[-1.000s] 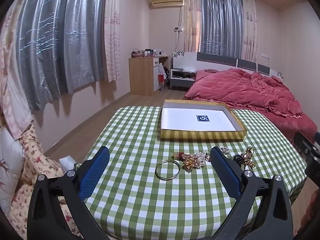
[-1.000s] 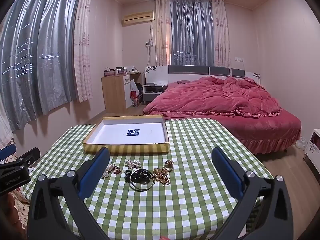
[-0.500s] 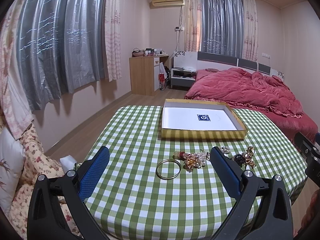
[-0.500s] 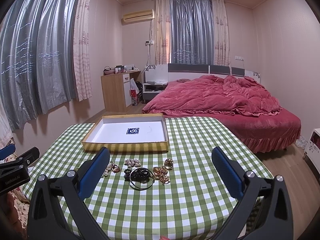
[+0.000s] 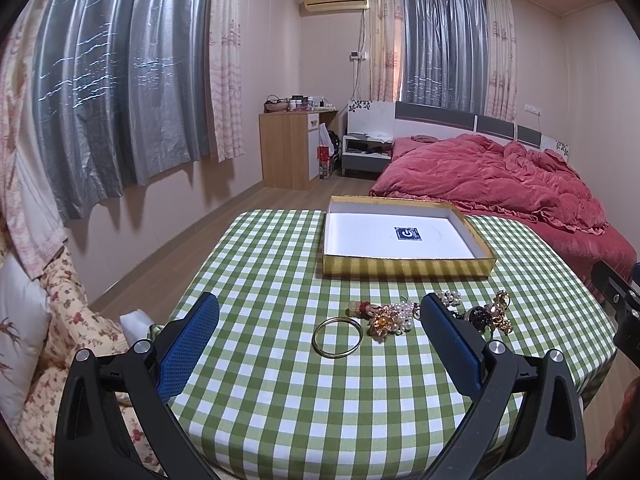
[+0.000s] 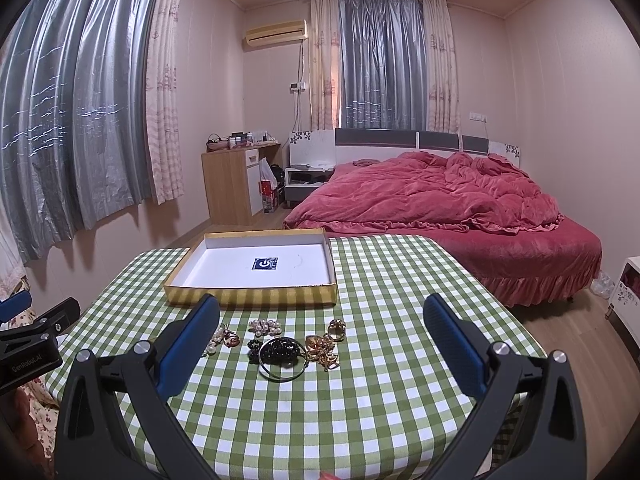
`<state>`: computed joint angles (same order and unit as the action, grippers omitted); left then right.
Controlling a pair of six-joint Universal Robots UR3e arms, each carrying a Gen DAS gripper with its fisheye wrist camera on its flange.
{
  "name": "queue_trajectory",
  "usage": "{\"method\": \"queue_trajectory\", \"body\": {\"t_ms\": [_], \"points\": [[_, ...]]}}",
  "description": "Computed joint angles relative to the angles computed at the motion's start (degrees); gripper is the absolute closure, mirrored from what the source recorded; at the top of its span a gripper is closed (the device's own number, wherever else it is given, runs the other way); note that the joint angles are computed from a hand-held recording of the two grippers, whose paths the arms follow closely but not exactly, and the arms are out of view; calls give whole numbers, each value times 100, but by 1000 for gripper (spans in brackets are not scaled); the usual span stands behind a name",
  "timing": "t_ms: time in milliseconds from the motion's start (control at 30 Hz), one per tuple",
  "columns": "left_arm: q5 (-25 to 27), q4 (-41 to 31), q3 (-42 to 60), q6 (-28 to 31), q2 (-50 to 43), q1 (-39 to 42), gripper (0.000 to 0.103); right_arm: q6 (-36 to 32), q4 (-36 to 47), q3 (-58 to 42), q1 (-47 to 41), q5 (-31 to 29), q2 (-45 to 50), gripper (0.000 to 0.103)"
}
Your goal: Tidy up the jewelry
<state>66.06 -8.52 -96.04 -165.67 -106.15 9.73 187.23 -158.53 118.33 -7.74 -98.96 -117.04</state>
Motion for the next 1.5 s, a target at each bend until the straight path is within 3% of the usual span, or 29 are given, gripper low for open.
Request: {"method": "queue_trajectory", "body": {"t_ms": [1500], "points": [[123,-370,134,96,-49,-71,5,1,5,114,-159,197,44,103]]}}
